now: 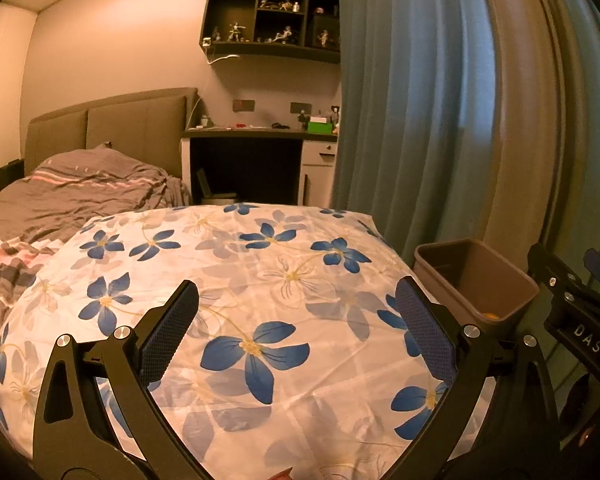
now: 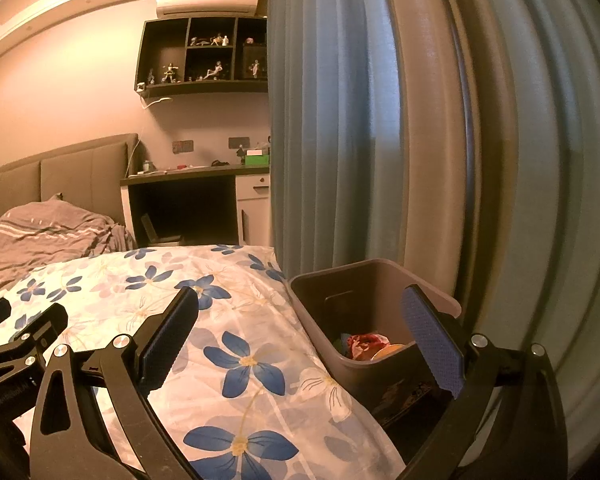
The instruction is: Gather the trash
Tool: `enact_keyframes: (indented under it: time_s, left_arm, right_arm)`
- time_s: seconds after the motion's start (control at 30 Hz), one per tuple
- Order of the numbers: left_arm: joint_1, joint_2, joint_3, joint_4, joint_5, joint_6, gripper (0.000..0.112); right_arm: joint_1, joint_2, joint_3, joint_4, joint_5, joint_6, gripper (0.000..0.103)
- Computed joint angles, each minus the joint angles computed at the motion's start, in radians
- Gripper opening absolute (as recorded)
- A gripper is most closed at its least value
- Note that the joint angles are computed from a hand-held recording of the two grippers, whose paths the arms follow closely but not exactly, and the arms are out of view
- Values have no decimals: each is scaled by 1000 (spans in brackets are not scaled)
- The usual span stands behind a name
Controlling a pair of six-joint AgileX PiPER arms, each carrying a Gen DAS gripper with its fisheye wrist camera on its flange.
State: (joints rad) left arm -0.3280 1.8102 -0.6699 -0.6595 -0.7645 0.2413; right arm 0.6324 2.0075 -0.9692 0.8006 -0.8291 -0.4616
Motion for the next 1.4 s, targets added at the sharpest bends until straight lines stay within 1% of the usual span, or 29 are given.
enact_keyframes:
  time_s: [1.4]
  left_arm:
    - [-3,-4,-7,-15,11,12,97]
  right_arm:
    - [-6,-15,9,-4,0,2,97]
